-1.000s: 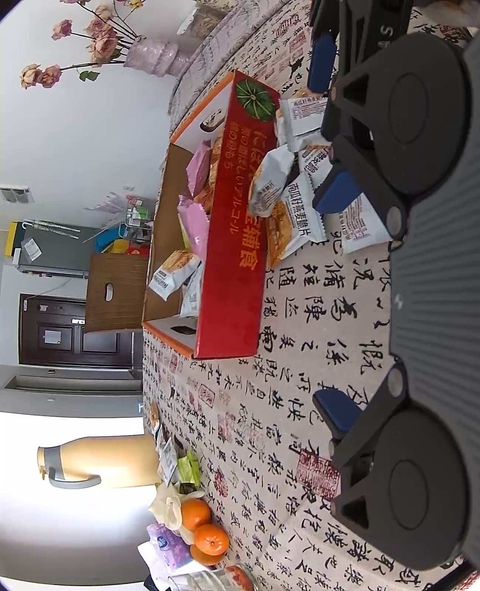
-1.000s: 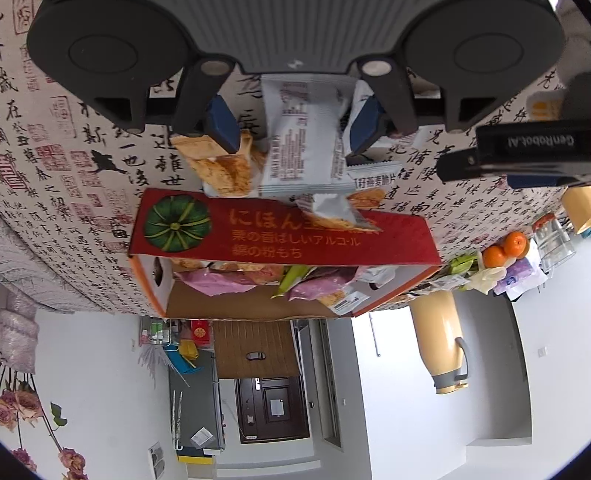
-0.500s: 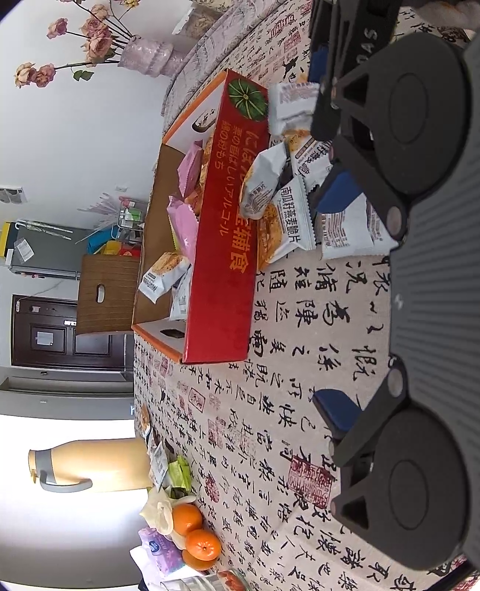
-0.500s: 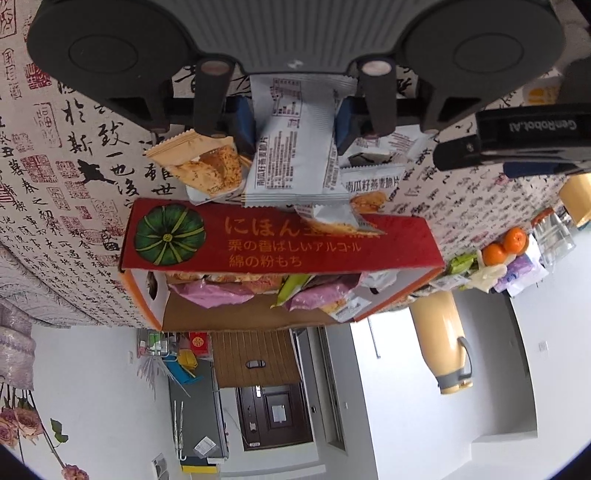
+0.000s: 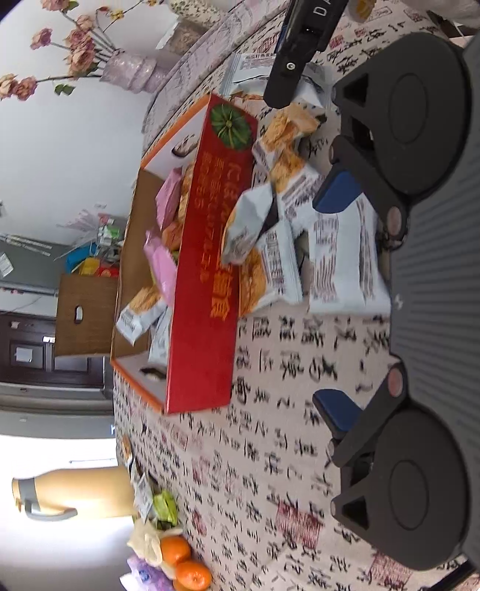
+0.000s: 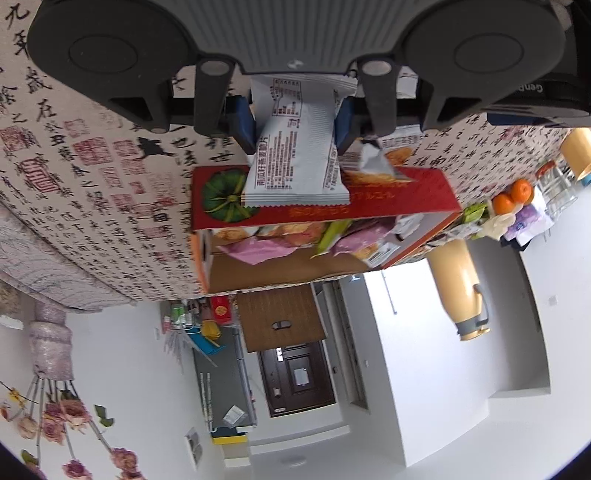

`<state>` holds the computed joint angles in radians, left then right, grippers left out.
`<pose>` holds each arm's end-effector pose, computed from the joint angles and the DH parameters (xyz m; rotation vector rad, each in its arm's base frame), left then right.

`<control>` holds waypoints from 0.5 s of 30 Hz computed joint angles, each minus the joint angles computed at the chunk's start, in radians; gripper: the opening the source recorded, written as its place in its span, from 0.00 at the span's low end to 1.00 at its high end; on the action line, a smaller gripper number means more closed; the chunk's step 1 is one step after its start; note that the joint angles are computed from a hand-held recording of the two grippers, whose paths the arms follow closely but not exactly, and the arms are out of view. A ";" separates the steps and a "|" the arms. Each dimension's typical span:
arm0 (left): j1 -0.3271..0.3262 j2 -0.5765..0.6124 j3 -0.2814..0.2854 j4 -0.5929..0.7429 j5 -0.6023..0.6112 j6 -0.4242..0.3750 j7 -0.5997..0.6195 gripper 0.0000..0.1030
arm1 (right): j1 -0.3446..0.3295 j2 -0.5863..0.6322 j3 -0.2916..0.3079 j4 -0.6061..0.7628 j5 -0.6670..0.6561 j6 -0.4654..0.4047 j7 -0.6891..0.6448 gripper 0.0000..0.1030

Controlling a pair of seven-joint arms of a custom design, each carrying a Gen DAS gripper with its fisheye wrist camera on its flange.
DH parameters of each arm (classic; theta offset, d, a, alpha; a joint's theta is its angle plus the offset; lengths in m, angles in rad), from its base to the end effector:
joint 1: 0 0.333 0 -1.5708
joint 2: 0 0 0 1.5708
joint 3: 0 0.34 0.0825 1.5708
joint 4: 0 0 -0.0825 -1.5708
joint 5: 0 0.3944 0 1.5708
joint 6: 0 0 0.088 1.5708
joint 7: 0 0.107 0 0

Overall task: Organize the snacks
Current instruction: 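Grasp a white biscuit packet with the right tool while the left tool grasps another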

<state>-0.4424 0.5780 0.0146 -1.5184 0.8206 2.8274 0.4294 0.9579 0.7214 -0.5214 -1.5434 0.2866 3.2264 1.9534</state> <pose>0.6808 -0.3538 0.4111 -1.7601 1.7379 -0.8875 0.6610 0.4042 0.4120 -1.5475 1.4575 -0.5886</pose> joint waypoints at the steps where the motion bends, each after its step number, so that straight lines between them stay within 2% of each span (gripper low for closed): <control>1: 0.006 0.007 -0.012 0.009 -0.012 -0.002 0.015 1.00 | 0.000 -0.004 -0.002 -0.010 0.004 0.007 0.002 0.42; 9: 0.024 0.067 -0.070 0.096 -0.135 -0.057 0.151 1.00 | -0.011 -0.029 0.015 -0.060 0.060 0.047 -0.039 0.42; 15: 0.011 0.088 -0.063 0.131 -0.191 -0.114 0.184 1.00 | -0.027 -0.038 0.042 -0.072 0.105 0.060 -0.088 0.42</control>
